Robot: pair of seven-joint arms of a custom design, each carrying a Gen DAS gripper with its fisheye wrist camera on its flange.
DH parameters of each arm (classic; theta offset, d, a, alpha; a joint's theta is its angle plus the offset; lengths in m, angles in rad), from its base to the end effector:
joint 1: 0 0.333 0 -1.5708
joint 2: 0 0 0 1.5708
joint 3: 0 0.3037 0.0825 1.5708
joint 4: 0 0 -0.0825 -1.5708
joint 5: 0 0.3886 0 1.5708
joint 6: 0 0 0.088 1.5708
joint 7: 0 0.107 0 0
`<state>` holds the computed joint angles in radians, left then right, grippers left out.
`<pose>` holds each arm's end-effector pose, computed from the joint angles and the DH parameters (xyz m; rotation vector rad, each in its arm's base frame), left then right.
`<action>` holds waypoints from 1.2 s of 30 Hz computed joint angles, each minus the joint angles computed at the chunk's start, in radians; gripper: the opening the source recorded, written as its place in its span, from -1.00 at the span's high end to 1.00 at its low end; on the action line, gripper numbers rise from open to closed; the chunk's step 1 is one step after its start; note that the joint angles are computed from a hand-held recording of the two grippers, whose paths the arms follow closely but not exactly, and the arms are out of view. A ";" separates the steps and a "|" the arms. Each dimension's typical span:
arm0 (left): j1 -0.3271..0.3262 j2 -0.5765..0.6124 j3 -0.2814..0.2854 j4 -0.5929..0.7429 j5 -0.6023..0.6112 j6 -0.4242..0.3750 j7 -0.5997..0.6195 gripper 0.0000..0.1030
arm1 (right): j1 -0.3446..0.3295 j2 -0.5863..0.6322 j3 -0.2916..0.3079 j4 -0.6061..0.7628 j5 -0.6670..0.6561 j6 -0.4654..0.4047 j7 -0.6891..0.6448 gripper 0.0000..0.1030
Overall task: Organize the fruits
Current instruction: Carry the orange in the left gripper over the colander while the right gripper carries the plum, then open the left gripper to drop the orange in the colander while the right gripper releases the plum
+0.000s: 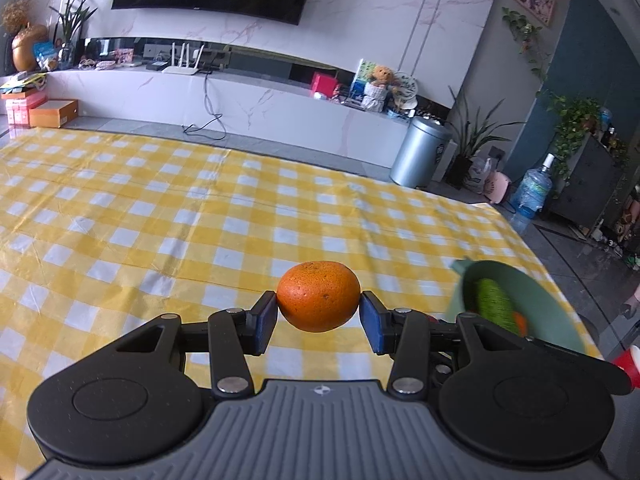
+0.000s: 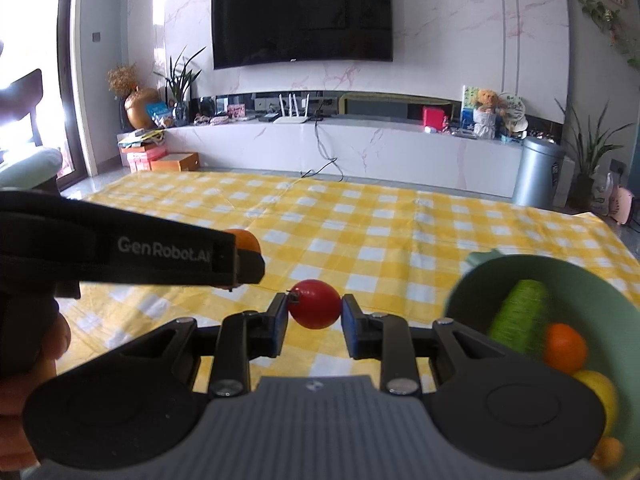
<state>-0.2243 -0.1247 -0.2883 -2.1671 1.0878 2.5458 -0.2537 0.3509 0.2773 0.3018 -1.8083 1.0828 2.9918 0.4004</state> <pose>0.4754 -0.2852 0.4809 -2.0506 1.1956 -0.9039 0.5722 0.3365 0.4558 -1.9737 0.8448 -0.3735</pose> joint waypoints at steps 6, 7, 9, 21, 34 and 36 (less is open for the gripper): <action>-0.029 0.000 -0.025 0.042 0.014 -0.013 0.032 0.02 | -0.019 -0.124 -0.035 -0.093 0.110 -0.040 -0.040 0.51; -0.033 0.003 -0.028 0.052 0.018 -0.011 0.035 0.02 | -0.016 -0.144 -0.047 -0.106 0.130 -0.048 -0.046 0.51; -0.043 0.012 -0.031 0.070 0.025 -0.002 0.045 0.02 | -0.009 -0.179 -0.074 -0.131 0.164 -0.055 -0.060 0.51; -0.122 0.180 -0.008 0.260 -0.003 0.051 0.216 0.02 | -0.021 -0.266 -0.205 -0.207 0.041 -0.033 0.111 0.51; -0.228 0.415 0.072 0.499 -0.201 0.012 0.586 0.02 | -0.113 -0.141 -0.225 -0.067 -0.250 -0.172 0.350 0.51; -0.239 0.441 0.082 0.528 -0.225 -0.006 0.625 0.02 | -0.122 -0.107 -0.225 -0.028 -0.300 -0.212 0.411 0.51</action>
